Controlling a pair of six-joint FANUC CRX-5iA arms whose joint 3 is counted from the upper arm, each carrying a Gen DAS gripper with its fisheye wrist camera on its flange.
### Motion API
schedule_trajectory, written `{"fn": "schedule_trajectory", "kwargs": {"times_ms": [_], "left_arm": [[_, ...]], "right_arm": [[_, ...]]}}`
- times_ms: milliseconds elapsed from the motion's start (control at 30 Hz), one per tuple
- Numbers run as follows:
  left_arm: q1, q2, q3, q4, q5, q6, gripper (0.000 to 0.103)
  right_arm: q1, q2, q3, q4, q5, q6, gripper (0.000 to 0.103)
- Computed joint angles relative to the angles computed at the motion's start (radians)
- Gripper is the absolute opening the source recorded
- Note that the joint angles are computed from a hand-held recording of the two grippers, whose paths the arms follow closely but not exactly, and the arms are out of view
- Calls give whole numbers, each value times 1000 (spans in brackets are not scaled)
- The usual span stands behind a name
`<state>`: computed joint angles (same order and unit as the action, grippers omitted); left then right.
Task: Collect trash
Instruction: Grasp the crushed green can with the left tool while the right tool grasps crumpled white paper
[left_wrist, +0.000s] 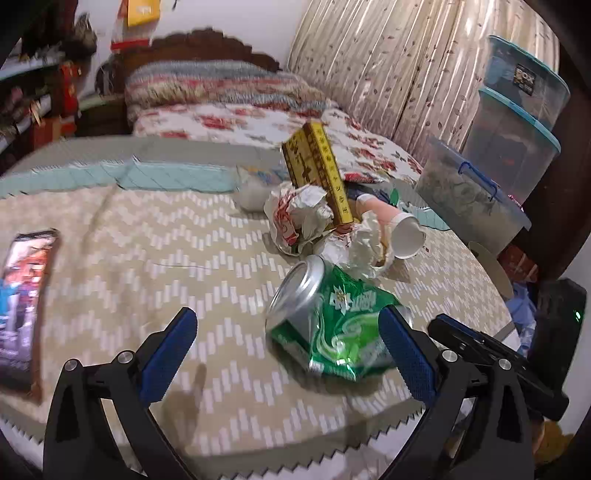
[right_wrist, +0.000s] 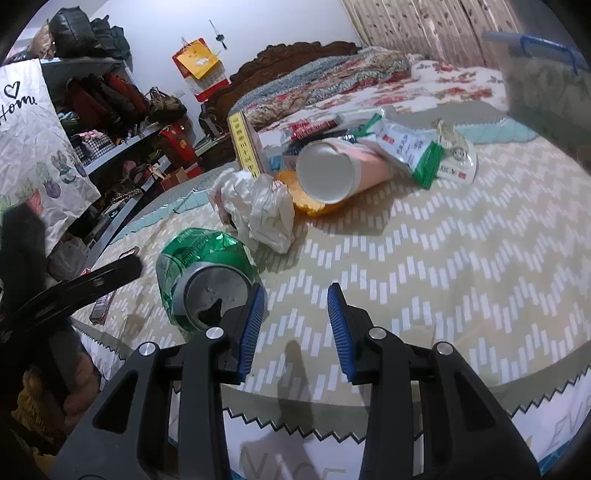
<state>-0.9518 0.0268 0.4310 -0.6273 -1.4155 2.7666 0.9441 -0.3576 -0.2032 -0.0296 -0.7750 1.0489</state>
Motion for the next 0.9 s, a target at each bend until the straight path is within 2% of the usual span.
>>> {"fn": "schedule_trajectory", "kwargs": {"times_ms": [100, 233, 300, 367, 533, 700, 767, 800, 833, 867, 900], "left_arm": [[84, -28, -59, 113, 80, -13, 86], [119, -46, -104, 180, 126, -15, 84], [122, -58, -123, 201, 142, -16, 82], [129, -76, -155, 232, 174, -11, 81], [196, -138, -267, 346, 322, -16, 74], [258, -201, -373, 419, 467, 27, 74], [259, -207, -375, 411, 476, 45, 73], [249, -203, -364, 390, 466, 58, 70], [223, -189, -329, 339, 426, 82, 66], [205, -181, -307, 305, 391, 92, 56], [172, -156, -256, 247, 319, 103, 48]], "right_arm": [[7, 5, 4, 27, 7, -6, 38], [9, 60, 50, 67, -16, 12, 38], [-1, 97, 88, 47, -46, 40, 38], [-18, 126, 130, -26, -72, 97, 38], [38, 138, 142, -35, -81, 193, 36], [47, 144, 141, -18, -94, 173, 37], [46, 150, 144, -16, -101, 162, 37], [45, 156, 150, -16, -108, 158, 37], [45, 158, 150, -13, -111, 151, 37], [43, 157, 148, -12, -113, 145, 37], [39, 156, 147, -14, -112, 141, 37]]}}
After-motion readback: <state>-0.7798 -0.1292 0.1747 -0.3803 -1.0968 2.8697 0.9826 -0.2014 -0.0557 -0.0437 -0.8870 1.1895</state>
